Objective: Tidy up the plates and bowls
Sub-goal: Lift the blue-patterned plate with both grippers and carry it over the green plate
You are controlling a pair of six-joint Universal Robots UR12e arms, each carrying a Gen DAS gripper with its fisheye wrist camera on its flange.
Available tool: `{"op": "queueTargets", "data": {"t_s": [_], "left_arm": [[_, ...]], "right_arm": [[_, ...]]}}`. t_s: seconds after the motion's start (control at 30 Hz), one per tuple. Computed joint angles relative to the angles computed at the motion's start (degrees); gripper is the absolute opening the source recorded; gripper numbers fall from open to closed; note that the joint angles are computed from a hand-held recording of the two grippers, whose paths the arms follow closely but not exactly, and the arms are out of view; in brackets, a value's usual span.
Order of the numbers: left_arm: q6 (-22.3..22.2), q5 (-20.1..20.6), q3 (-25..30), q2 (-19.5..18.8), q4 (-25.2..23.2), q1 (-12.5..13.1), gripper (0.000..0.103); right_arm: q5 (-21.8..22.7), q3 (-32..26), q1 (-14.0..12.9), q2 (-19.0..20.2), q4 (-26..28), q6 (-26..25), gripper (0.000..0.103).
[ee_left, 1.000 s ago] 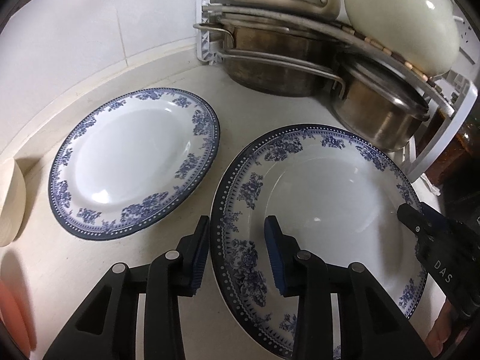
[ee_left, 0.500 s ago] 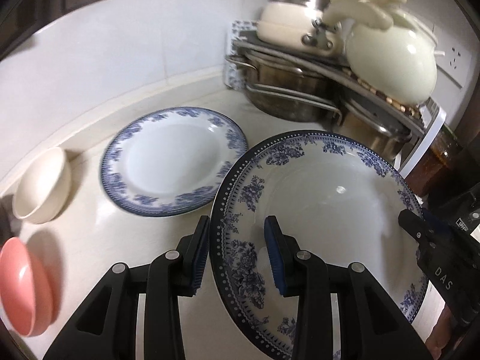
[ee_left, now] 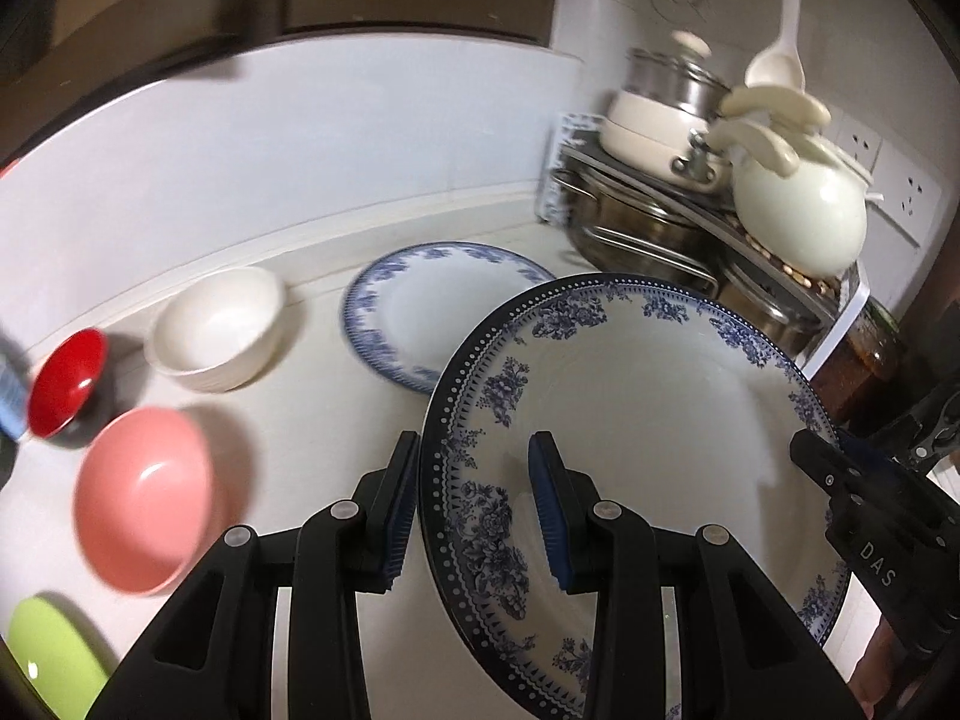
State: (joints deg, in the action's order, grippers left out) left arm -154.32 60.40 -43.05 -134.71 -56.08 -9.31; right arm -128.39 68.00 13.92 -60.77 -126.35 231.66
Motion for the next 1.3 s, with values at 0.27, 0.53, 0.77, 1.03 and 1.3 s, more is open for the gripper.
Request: {"op": "queueTargets", "data": {"t_s": [0.27, 0.53, 0.77, 1.03, 1.3], "left_arm": [[-3.3, 0.3, -3.8, 2.4, 3.7, 3.2, 0.036], [-6.7, 1.3, -6.9, 4.3, 7.0, 6.9, 0.036], [-9.3, 3.2, -8.7, 5.4, 9.3, 10.1, 0.036], [-12.2, 5.8, -10.9, 6.5, 11.5, 13.5, 0.036], [-13.9, 7.8, -11.6, 6.8, 12.6, 15.9, 0.036]], "right_arm": [[1.0, -4.8, 2.2, 2.7, -1.0, -4.0, 0.037], [2.7, -10.7, 4.4, 6.3, -2.0, -8.3, 0.037], [5.5, -18.1, 6.4, 10.7, -1.6, -12.5, 0.037], [9.1, -27.1, 8.3, 16.1, -0.4, -16.8, 0.037], [12.3, -37.6, 9.9, 22.0, 2.6, -19.9, 0.037]]}}
